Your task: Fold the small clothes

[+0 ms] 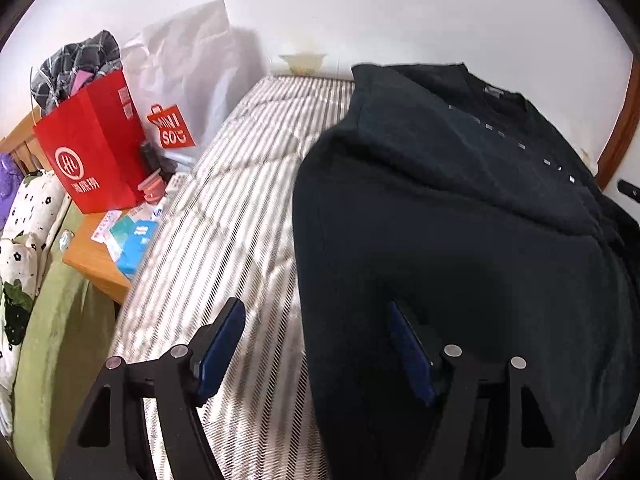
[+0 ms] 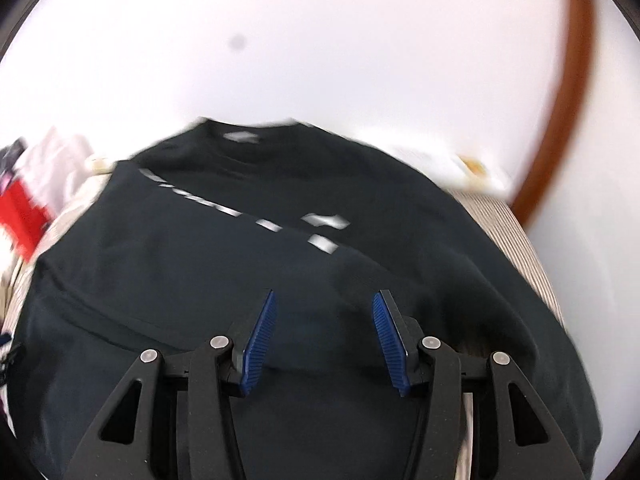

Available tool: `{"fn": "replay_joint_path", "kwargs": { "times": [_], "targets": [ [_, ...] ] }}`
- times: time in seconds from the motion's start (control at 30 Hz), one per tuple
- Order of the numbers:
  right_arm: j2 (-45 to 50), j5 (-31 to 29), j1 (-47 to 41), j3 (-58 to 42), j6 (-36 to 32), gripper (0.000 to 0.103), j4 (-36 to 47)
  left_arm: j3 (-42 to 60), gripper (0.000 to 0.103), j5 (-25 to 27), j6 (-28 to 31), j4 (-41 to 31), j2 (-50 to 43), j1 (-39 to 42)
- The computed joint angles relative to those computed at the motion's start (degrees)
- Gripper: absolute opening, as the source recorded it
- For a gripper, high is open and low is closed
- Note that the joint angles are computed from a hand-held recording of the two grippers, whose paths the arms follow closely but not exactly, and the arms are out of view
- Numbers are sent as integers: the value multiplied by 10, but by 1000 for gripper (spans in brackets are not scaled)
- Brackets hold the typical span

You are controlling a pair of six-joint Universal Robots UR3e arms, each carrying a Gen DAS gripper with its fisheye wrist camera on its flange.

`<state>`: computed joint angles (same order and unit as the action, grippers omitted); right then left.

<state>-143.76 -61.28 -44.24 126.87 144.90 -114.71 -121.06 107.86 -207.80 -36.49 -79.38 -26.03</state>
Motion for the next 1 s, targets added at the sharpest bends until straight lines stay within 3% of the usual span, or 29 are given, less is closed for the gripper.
{"fn": "replay_joint_path", "kwargs": {
  "times": [0.07,0.2,0.47,0.67,0.73,1.0],
  "targets": [
    [70,-57,101,-10,77,50,-95,4,70,8,1,-5,9,-7],
    [197,-108,233,-46,173,50,-195,10,65,11,19,-5,12,-2],
    [488,-212,454,-227,271,50,-319,59,51,-14,70,8,-21,40],
    [714,-218,536,-456,276,50,-316,90,46,-46,101,42,-79,84],
    [792,-211,555,-559,272,50,-283,94,37,-55,109,60,-101,97],
    [1122,-185,592,-1039,269,50,-123,113,36,-87,145,110,-170,123]
  ]
}}
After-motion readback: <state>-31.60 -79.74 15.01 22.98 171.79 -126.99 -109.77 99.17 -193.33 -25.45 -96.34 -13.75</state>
